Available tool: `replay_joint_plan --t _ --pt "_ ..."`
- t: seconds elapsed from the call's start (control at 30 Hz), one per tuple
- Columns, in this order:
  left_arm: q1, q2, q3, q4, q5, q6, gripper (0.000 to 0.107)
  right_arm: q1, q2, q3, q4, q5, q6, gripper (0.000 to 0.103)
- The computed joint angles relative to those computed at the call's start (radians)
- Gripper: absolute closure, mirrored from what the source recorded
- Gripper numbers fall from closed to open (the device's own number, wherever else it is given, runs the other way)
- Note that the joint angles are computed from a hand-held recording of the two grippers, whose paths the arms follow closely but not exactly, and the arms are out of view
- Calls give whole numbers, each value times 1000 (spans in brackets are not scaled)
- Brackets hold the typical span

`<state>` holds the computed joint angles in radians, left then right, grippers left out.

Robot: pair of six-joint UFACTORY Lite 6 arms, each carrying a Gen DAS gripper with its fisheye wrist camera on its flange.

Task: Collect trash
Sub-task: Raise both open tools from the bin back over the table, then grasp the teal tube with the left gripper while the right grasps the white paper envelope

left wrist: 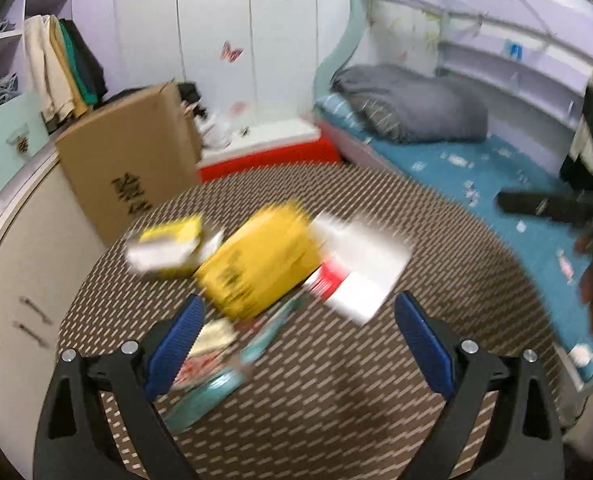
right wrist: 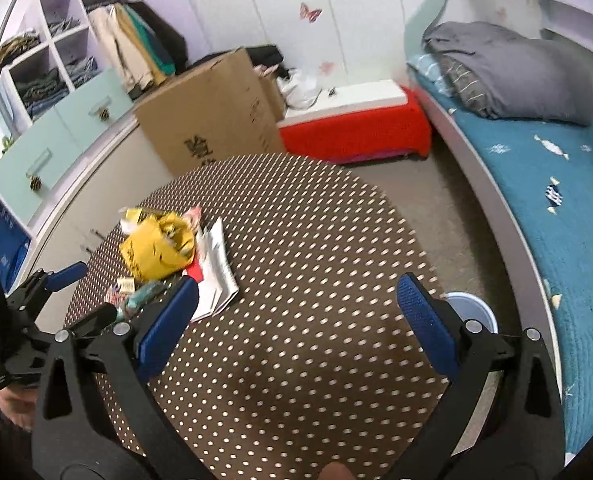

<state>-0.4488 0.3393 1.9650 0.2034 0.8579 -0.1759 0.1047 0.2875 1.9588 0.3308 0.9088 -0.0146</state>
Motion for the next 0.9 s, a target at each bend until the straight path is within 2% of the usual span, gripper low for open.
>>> replay_joint_plan --t 0.07,0.13,0.27,0.37,0.4,0.47,0.77,0.9 --pt "39 -55 -114 -13 -35 50 14 26 1 -9 -9 -3 13 6" --pt "93 -104 -217 -67 -72 145 19 42 1 -16 -14 -5 21 6" --pt "186 -108 -289 -194 -68 314 42 68 10 -19 -34 -5 35 6" --pt "239 -116 -316 -297 -66 431 52 81 21 -18 -45 -4 47 6" --pt "262 -105 -287 -373 -32 486 63 81 28 -12 -44 -1 44 6" --pt "284 -77 -231 -461 30 535 78 92 41 -2 -55 -1 52 6" --pt "204 -11 -150 -416 55 468 79 119 151 101 -64 39 33 6" --pt "194 37 -101 -416 61 434 88 155 268 242 -95 71 37 6"
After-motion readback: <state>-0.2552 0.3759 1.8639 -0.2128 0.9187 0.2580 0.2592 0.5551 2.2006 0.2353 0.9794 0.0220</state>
